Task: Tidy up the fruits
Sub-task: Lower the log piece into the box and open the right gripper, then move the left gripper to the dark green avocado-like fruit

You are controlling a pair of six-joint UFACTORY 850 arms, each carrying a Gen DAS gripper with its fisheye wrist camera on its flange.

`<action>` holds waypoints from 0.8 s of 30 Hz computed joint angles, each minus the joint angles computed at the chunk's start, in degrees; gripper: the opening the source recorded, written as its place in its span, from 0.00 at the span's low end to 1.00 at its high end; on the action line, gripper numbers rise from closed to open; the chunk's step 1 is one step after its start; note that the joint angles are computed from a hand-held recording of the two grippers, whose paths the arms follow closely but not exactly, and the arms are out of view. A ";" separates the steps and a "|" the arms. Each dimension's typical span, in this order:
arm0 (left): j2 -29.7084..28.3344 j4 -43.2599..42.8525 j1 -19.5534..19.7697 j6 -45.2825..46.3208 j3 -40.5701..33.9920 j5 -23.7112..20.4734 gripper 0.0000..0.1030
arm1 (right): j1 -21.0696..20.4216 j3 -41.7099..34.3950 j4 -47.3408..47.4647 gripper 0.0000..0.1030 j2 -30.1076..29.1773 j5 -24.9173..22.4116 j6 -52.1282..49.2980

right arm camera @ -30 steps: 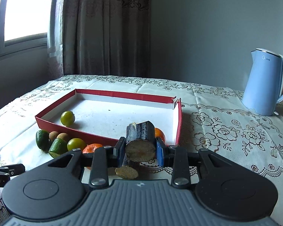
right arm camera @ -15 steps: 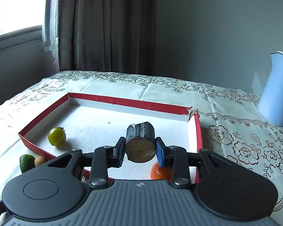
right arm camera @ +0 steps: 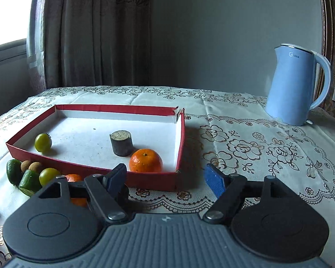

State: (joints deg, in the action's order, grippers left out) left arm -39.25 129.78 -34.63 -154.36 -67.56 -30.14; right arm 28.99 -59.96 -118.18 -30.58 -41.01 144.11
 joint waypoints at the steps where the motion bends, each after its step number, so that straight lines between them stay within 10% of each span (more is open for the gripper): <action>1: 0.01 0.18 0.01 -0.20 0.03 -0.03 1.00 | -0.07 0.12 2.27 0.84 0.06 0.74 -1.54; 14: -0.30 7.48 0.04 -7.82 -1.59 -3.82 0.96 | -2.33 4.11 -7.27 0.84 1.25 6.12 13.18; 24: -4.90 5.31 1.01 -6.01 -10.65 2.54 0.81 | -3.67 6.18 -15.79 0.84 2.29 5.82 24.23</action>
